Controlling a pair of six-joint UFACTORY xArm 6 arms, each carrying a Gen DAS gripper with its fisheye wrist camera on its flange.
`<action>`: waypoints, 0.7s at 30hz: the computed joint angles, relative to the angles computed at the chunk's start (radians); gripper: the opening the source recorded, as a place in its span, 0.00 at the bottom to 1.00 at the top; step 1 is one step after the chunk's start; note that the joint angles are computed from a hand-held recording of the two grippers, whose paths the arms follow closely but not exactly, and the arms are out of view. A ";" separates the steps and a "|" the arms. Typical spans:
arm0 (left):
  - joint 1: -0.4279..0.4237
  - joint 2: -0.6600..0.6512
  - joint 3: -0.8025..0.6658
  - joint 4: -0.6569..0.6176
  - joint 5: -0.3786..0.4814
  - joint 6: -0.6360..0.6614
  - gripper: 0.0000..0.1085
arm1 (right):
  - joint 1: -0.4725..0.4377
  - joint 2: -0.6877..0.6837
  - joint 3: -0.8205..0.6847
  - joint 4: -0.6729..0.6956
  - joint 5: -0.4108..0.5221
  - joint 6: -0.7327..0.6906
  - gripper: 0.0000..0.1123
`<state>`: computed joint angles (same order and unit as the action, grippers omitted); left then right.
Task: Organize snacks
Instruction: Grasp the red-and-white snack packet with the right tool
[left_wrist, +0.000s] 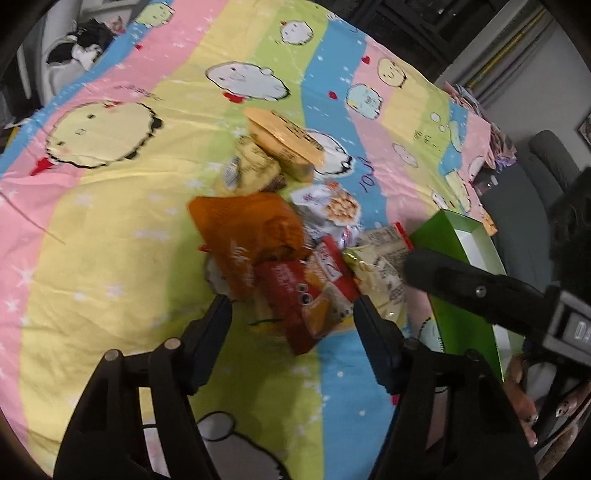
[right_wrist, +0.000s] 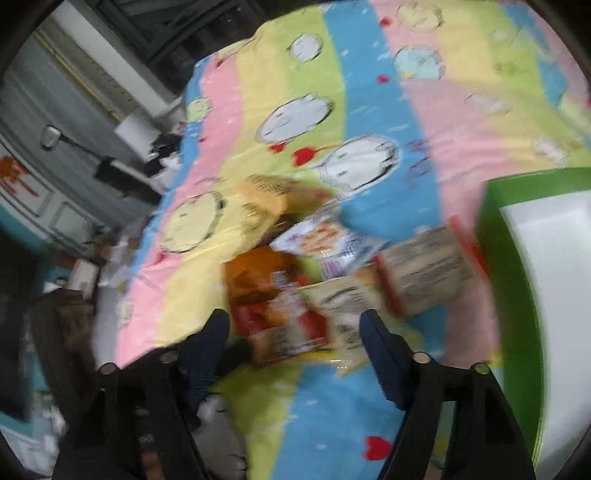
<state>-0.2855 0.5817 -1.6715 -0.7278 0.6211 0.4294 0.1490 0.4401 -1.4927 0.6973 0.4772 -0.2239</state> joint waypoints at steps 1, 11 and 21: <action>-0.002 0.010 -0.013 0.015 0.007 -0.015 0.57 | -0.003 0.016 -0.024 0.027 0.025 -0.023 0.66; 0.000 0.066 -0.083 0.079 0.059 -0.082 0.45 | -0.004 0.217 -0.292 -0.146 0.218 0.164 0.66; 0.013 0.081 -0.096 0.055 0.068 -0.040 0.37 | -0.010 0.302 -0.395 -0.181 0.264 0.170 0.66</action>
